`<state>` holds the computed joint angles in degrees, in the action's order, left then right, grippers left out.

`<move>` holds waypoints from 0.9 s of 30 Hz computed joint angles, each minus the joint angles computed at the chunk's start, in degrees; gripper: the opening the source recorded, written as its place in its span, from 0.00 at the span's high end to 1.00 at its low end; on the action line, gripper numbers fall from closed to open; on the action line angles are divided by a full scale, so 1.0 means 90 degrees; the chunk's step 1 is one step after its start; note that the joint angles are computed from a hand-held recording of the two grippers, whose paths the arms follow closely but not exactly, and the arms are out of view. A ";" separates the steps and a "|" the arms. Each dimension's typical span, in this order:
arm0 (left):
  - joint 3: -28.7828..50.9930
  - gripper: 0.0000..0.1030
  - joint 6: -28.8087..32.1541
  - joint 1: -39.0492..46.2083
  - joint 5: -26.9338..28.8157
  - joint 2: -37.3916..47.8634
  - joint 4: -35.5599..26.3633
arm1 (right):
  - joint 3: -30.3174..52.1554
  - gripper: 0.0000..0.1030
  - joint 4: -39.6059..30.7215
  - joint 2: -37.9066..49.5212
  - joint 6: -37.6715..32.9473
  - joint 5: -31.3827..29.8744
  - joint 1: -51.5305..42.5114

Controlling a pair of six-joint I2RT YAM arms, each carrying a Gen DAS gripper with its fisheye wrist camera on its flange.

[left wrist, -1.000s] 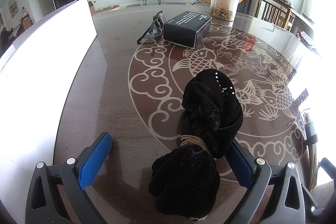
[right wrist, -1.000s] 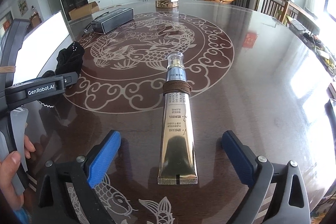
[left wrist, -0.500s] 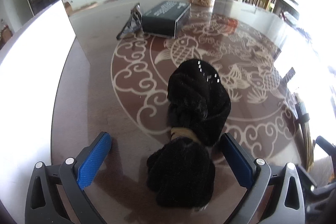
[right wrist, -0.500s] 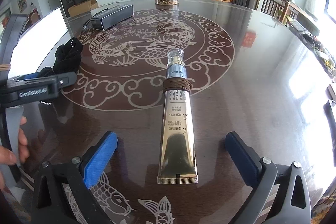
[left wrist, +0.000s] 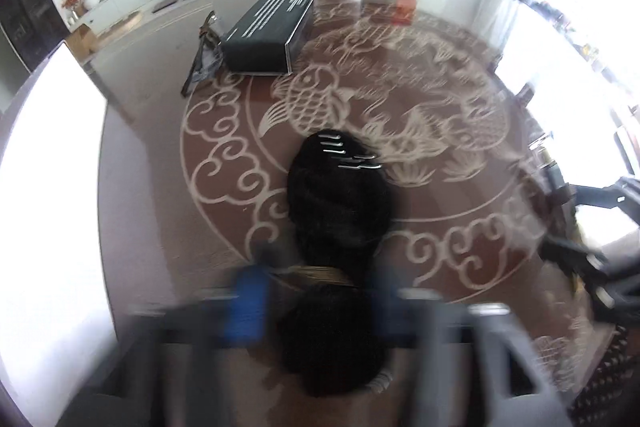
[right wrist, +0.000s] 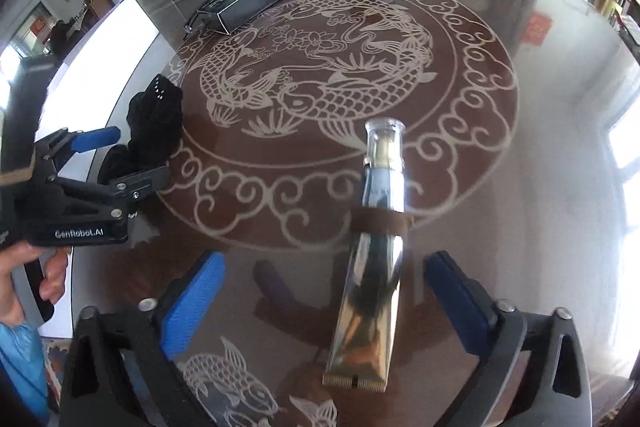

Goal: Organize objects
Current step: 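Carry the fabric bundle and gold tube over the bin and open both tools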

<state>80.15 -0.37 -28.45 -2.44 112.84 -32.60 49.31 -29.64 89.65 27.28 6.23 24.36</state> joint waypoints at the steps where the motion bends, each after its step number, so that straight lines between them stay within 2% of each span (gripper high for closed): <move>1: -0.0111 0.74 0.0064 -0.0041 -0.0088 -0.0103 0.0107 | 0.0111 0.58 -0.0262 0.0037 0.0031 0.0383 0.0140; 2: -0.0356 0.74 0.0139 -0.0069 -0.0028 -0.0302 0.0335 | 0.0034 0.73 -0.0300 -0.0092 0.0088 0.0475 0.0179; 3: -0.0560 0.74 0.0122 -0.0082 0.0079 -0.0480 0.0466 | -0.0216 0.75 -0.0143 -0.0351 0.0181 0.0214 0.0074; 7: -0.1689 0.74 -0.0335 -0.0029 0.1018 -0.1737 0.1016 | -0.1282 0.75 0.0459 -0.1657 0.0770 -0.0451 -0.0142; 9: -0.2138 0.74 -0.0465 -0.0017 0.1256 -0.2467 0.1072 | -0.1514 0.75 0.0426 -0.2439 0.1182 -0.0580 0.0043; 11: -0.2471 0.74 -0.0482 0.0149 0.1527 -0.3239 0.0899 | -0.1316 0.75 0.0237 -0.2763 0.1458 -0.0420 0.0456; 14: -0.2523 0.74 -0.0149 0.0851 0.1978 -0.4227 0.0277 | -0.0477 0.75 -0.0018 -0.2728 0.1706 -0.0127 0.1263; 17: -0.2224 0.74 0.0468 0.2027 0.2460 -0.4951 -0.0559 | 0.0777 0.75 0.0005 -0.2090 0.1591 0.0201 0.2132; 20: -0.1822 0.74 0.1240 0.3466 0.2765 -0.5264 -0.1430 | 0.2118 0.75 0.0255 -0.1004 0.1427 0.0149 0.2783; 24: -0.1687 0.74 0.2001 0.5145 0.2655 -0.5003 -0.1572 | 0.4171 0.75 0.0542 0.1085 0.1252 -0.0672 0.3167; 27: -0.1745 0.71 0.2345 0.5725 0.1928 -0.4394 -0.1398 | 0.5996 0.75 0.0069 0.2770 0.1085 -0.0927 0.3397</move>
